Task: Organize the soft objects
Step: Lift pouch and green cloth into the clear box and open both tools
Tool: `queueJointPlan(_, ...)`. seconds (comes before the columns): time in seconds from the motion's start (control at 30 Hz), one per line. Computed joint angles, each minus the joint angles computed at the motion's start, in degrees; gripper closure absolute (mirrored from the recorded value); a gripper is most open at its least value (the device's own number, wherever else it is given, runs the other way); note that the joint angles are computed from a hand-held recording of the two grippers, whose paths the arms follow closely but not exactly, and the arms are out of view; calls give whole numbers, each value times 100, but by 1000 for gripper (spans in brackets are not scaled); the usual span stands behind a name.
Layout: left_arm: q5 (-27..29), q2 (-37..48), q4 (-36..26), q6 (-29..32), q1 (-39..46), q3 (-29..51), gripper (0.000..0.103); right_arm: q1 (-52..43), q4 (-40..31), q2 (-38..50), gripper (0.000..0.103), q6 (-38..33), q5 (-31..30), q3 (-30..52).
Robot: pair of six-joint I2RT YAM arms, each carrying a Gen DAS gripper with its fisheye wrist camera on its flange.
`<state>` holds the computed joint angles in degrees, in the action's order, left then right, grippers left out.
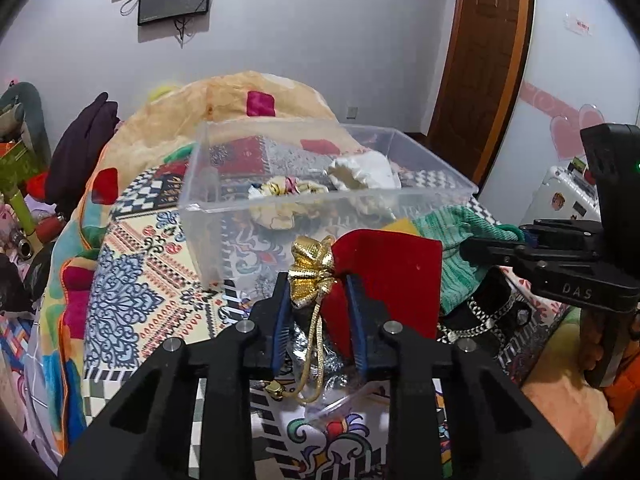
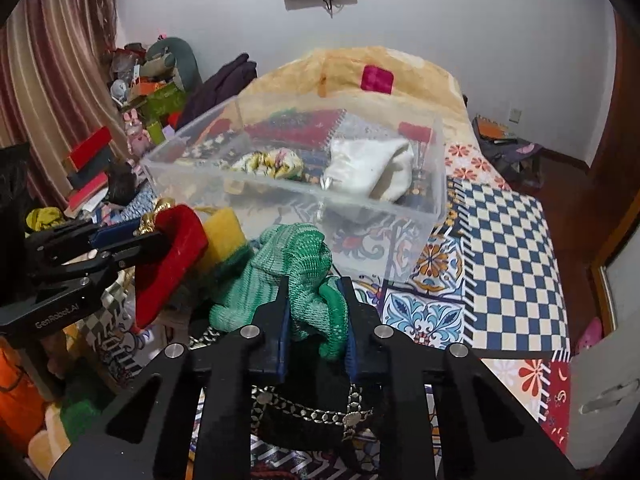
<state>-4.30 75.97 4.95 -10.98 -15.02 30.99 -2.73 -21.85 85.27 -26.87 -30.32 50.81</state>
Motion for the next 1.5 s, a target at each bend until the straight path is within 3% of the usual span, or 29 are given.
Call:
queueJointPlan(0.3,-172,-851,-376,36,76,43,77,-319,-83,-553,85,186,-575,86)
queueJointPlan(0.53,-420,-862,-396,178,313,409,77,-332,140,-685,85,556,-674,354)
queueJointPlan(0.83,-22,-66,-384,302,914,1228,77,-10,498,-131,85,898,-406,1054)
queueJointPlan(1.5,-437,2234,-404,1078,579,2532,77,626,366,1410,84,526,538,1718)
